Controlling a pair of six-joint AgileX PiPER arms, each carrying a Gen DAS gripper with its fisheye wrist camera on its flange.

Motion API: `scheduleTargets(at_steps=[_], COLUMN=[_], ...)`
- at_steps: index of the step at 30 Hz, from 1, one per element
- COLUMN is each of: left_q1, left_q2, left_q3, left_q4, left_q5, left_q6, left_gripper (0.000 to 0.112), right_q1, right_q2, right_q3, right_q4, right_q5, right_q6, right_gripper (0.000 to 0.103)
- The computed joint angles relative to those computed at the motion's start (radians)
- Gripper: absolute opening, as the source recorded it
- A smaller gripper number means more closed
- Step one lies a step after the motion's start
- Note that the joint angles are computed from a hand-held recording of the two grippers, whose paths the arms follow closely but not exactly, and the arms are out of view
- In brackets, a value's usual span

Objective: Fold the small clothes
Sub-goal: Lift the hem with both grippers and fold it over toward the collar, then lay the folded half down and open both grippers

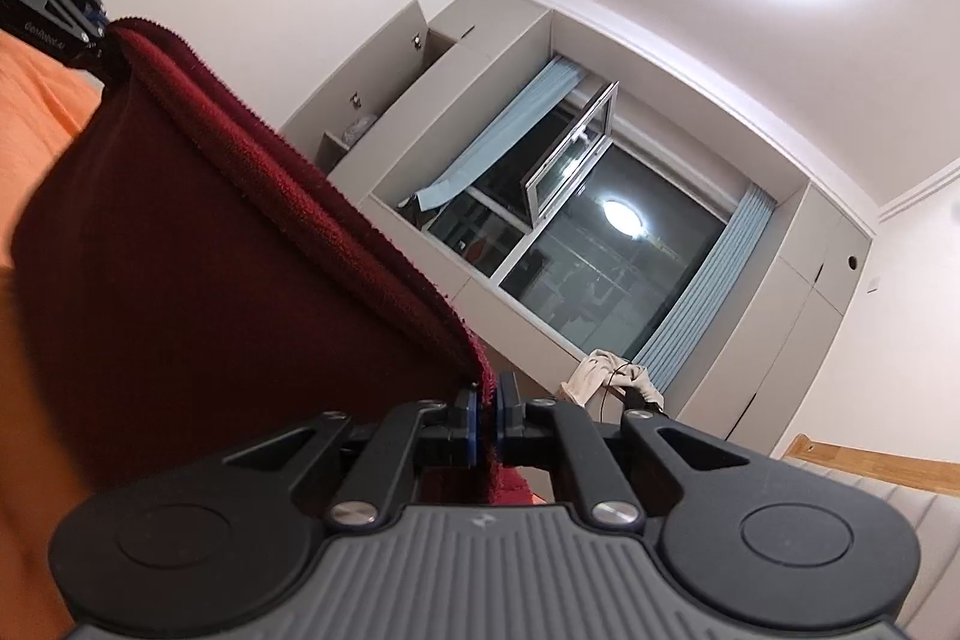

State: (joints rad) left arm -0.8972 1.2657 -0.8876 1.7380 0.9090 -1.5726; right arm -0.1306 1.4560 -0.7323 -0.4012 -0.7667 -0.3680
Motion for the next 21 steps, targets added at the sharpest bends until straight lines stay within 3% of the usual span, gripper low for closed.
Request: scheduleTargets(at_steps=[4,9,14,21], left_q1=[0.197,0.318,0.417,0.520], left_q2=[0.187,0.410,0.615,0.755], left_q3=[-0.181,-0.384,-0.624,-0.777], left_q4=[-0.001,-0.043,-0.302,-0.754], left_q5=[-0.176,-0.269,-0.374,-0.468], left_q6=[-0.003,-0.035,0.200,0.559], left_gripper=[0.009,0.010,0.010,0.015], right_q1=[0.044,0.078,0.086,0.072], right_q2=[0.188,0.405,0.569,0.680], right_q3=[-0.219,-0.481,-0.720,-0.865], right_q4=[0.044,0.073,-0.028,-0.341], right_q5=[0.106,0.243,0.416,0.544], right_q6=[0.006,-0.008,0.123,0.485], right_gripper=[0.006,0.006,0.006,0.013])
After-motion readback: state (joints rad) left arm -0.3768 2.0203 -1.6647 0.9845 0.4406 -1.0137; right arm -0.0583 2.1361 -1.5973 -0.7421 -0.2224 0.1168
